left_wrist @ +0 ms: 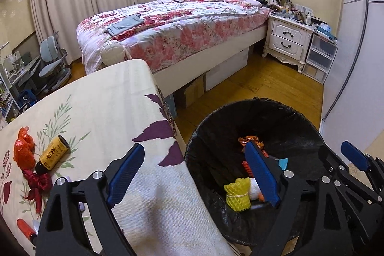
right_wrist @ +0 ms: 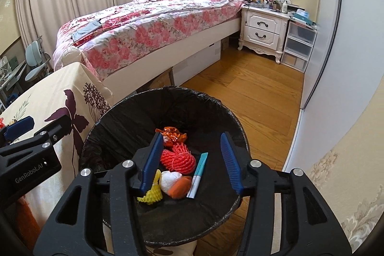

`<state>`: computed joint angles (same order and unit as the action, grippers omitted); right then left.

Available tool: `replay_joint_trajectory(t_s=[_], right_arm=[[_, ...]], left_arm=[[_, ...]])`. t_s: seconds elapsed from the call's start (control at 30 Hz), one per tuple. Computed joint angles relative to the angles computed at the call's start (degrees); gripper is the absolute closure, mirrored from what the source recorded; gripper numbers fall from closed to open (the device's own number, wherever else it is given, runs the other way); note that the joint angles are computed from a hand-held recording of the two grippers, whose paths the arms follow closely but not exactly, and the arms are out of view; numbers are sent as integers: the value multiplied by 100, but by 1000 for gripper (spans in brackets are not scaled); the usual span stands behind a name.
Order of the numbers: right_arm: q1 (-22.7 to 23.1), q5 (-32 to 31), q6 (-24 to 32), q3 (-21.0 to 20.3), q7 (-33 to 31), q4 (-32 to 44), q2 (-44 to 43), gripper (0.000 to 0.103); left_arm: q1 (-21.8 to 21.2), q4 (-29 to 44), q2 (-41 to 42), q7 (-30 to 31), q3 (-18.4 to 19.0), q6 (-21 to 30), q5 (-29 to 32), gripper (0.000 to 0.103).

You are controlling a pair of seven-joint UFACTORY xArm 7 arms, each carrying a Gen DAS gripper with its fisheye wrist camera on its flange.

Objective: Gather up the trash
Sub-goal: 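Open both grippers over the black bin to drop the tube and sheet, then move both grippers back from the bin to the table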

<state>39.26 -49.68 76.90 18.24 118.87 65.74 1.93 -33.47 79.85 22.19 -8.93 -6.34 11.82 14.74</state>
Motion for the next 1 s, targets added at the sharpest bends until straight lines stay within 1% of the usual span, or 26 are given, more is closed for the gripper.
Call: replay_joint_trajectory(t_s=[0.03,0.1,0.2,0.37,0.47,0.73,0.9,1.0], right_arm=[[18,-6,51,15,5,30,10,51],[57,-11,180,36,-6,139,57,46],[138,-39,290,56,-10,297,116,45],[348,-139,420,63,-77,718,370,43],[525,-240,467,29,-163,1019,559,43],[1022,-475,452,-181,-493,1877,1128,42],[1331,-538,355,-393,-854,2461,1557,42],[1490,-520,195,-530,-1018,2767,1793,42]], left_arm=[[-31,-32,-33,-44,55,-27,45,18],[-50,-131,-126,-120,121,-75,106,17],[34,-298,-298,-180,120,-117,111,17],[364,-689,-681,-62,-47,-154,-78,17],[547,-1011,-973,0,-72,-242,-132,17],[1123,-1694,-1594,264,-165,-330,-562,17],[1362,-1993,-1863,32,-31,-315,-346,17],[1553,-2185,-1998,-40,11,-319,-289,17]])
